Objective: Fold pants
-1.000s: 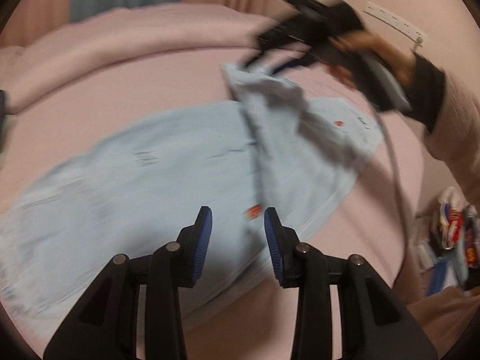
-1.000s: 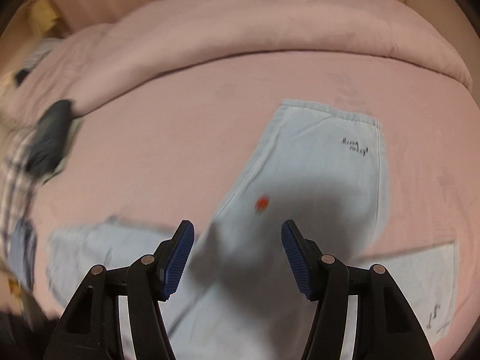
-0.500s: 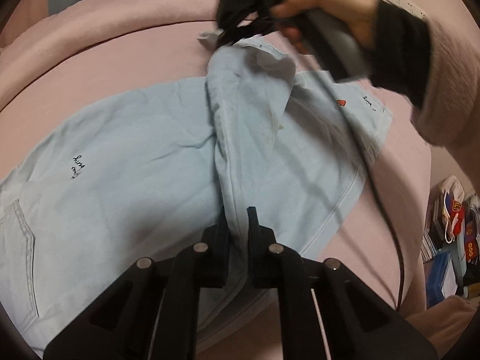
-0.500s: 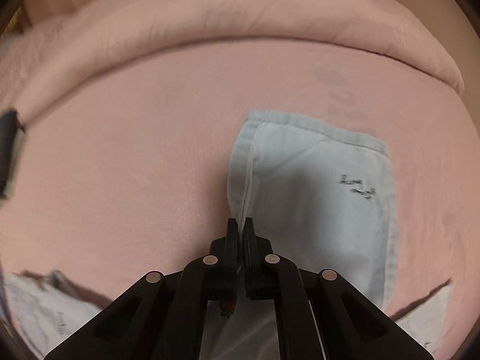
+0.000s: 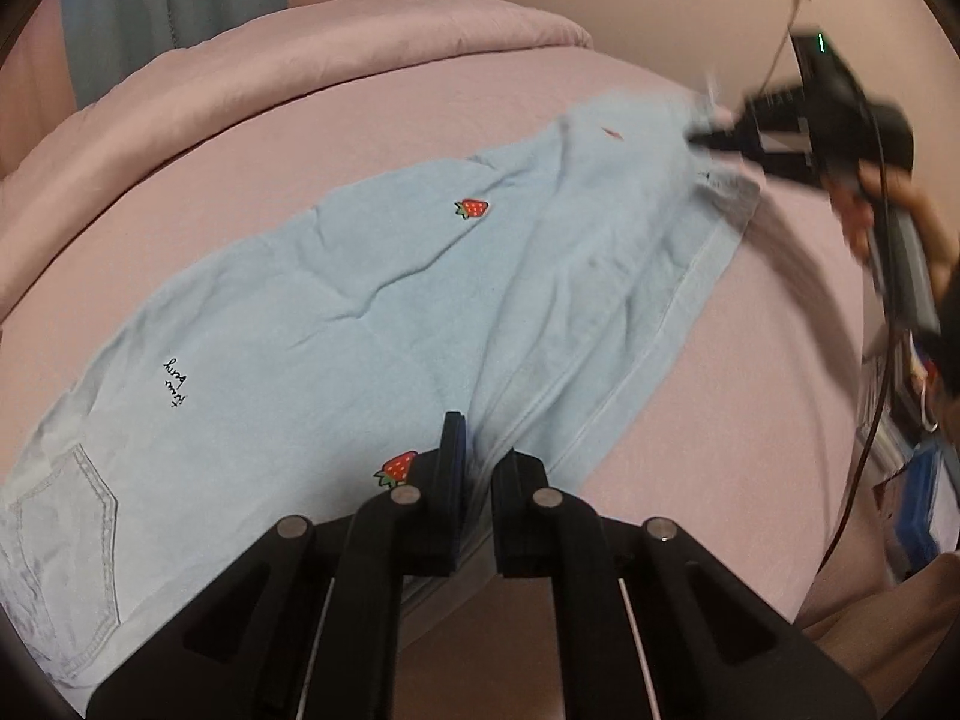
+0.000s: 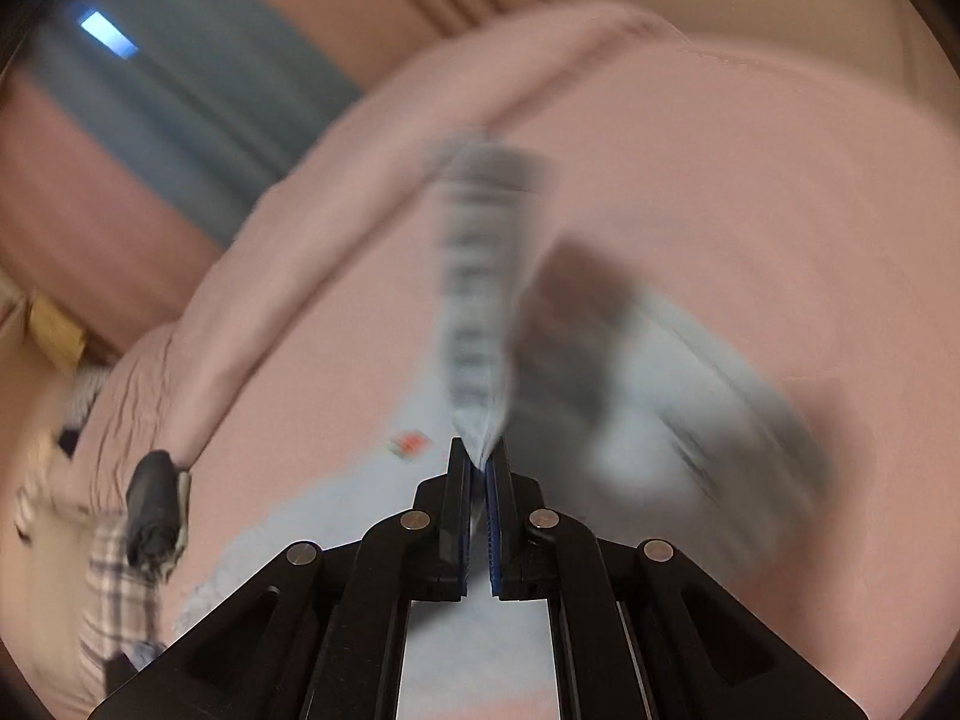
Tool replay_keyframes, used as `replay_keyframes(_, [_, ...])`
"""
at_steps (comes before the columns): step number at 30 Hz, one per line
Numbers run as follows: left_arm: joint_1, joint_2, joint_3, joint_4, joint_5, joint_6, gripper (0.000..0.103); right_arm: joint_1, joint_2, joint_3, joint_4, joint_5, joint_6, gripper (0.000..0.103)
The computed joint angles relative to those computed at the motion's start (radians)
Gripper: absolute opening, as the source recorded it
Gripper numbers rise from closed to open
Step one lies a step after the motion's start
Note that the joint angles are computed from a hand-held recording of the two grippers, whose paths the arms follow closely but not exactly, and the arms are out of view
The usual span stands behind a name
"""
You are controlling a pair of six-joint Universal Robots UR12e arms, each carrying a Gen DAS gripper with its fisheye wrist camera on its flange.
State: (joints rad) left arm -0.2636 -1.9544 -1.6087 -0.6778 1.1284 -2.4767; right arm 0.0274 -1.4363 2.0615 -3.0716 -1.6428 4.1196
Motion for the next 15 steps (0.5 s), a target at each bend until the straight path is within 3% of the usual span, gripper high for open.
replay_keyframes(2, [-0.009, -0.008, 0.011, -0.010, 0.036, 0.028, 0.007, -0.013, -0.003, 0.052, -0.024, 0.052, 0.100, 0.004])
replay_keyframes(4, [-0.016, -0.011, 0.010, -0.009, 0.075, 0.044, 0.007, -0.016, 0.005, 0.121, -0.173, 0.077, 0.180, 0.006])
replay_keyframes(6, [-0.020, -0.014, 0.010, -0.004, 0.104, 0.056, 0.009, -0.005, 0.023, 0.126, -0.262, 0.073, 0.232, 0.012])
replay_keyframes(10, [-0.032, -0.018, 0.009, 0.030, 0.140, 0.068, 0.010, -0.015, 0.011, 0.124, -0.254, 0.057, 0.212, 0.026])
replay_keyframes(13, [-0.033, -0.019, 0.008, 0.040, 0.146, 0.079, 0.007, -0.017, 0.012, 0.116, -0.257, 0.035, 0.254, 0.039])
replay_keyframes(15, [-0.033, -0.010, -0.008, 0.061, 0.148, 0.092, 0.005, -0.014, 0.012, 0.115, -0.243, 0.012, 0.260, 0.040])
